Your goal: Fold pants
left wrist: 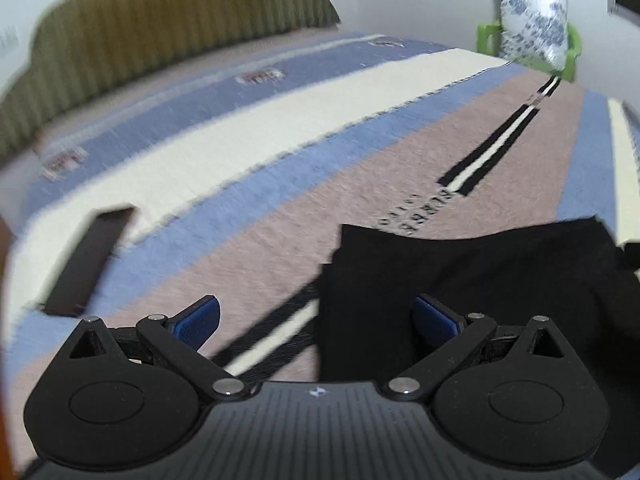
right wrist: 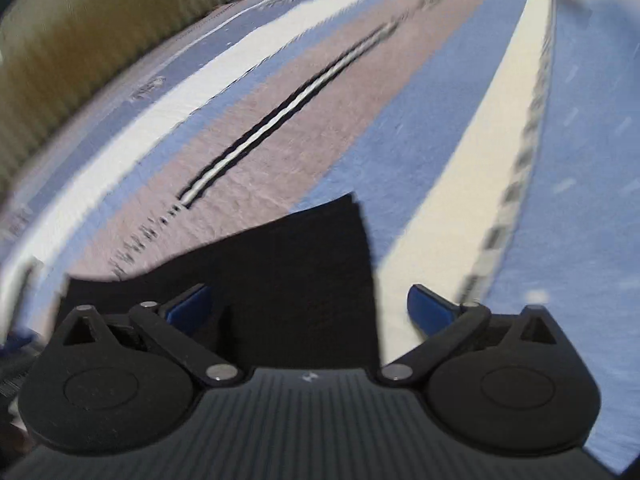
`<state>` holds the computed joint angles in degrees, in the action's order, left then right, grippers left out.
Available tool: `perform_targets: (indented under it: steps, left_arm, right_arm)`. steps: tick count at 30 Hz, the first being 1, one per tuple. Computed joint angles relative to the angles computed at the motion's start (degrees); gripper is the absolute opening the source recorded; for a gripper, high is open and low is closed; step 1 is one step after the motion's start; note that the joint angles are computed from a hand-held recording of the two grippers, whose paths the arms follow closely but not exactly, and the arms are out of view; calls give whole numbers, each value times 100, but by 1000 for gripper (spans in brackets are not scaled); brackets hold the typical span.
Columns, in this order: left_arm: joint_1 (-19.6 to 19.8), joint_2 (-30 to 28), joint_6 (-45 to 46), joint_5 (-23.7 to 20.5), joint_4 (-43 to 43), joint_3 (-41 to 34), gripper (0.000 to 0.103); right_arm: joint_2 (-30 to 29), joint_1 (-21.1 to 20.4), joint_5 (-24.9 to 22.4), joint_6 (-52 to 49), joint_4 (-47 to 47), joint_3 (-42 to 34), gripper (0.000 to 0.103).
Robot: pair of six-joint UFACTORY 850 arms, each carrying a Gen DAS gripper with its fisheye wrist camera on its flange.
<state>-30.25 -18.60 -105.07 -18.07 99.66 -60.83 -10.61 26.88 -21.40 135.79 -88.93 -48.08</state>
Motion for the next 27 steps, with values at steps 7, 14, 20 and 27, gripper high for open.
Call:
perform_targets:
  steps: [7, 14, 20, 27]
  left_arm:
    - [-309, 780, -691, -466, 636, 804, 103]
    - [-532, 1402, -719, -329, 368, 1358, 103]
    - [-778, 1822, -619, -471, -5, 1801, 103]
    - [-1055, 2205, -334, -660, -517, 2244, 103]
  right_arm:
    - [463, 1683, -2653, -1231, 678, 195, 103]
    - [993, 2447, -3190, -1074, 1267, 524, 103]
    - [1164, 3046, -3533, -645, 1661, 734, 103]
    - [1167, 3434, -3558, -299, 1966, 803, 103]
